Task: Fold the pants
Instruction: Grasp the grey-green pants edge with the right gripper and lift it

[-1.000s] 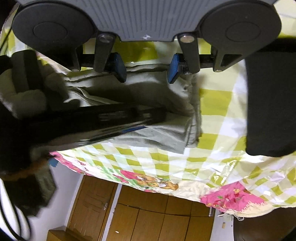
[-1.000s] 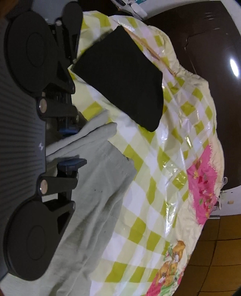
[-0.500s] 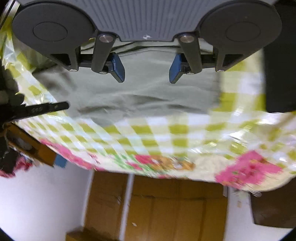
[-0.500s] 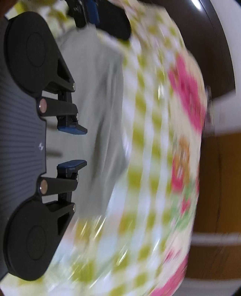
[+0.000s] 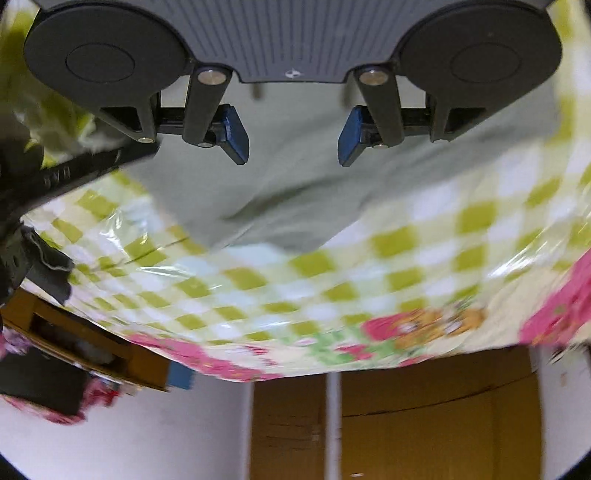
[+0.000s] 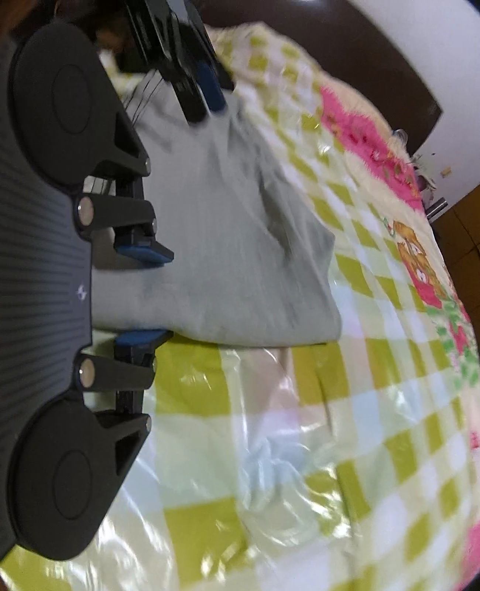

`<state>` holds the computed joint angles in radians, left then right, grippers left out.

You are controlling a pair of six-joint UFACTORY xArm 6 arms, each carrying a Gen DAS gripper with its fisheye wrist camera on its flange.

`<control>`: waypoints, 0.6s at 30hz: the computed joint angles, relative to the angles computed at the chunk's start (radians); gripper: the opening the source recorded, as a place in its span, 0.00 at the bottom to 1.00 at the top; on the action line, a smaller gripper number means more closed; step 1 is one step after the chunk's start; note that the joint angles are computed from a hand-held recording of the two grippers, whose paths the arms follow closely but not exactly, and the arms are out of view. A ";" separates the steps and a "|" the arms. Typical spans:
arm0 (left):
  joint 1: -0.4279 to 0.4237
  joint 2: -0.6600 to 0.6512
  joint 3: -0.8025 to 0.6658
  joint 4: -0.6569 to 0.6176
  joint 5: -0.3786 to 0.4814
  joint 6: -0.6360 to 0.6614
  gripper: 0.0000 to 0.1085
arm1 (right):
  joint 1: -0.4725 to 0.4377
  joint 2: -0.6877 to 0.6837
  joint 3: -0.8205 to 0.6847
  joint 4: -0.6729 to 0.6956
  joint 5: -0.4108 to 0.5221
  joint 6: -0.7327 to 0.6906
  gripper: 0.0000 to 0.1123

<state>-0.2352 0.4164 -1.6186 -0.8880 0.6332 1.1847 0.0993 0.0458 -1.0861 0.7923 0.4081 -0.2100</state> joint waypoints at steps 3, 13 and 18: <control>-0.051 0.126 -0.146 0.039 -0.006 -0.043 0.60 | -0.019 0.034 -0.039 0.143 0.056 -0.133 0.35; -0.137 0.284 -0.305 0.249 -0.054 -0.245 0.59 | -0.086 0.045 -0.052 0.320 0.153 -0.282 0.03; -0.211 0.299 -0.326 0.184 -0.030 -0.191 0.59 | -0.166 -0.048 0.040 0.237 0.135 -0.234 0.02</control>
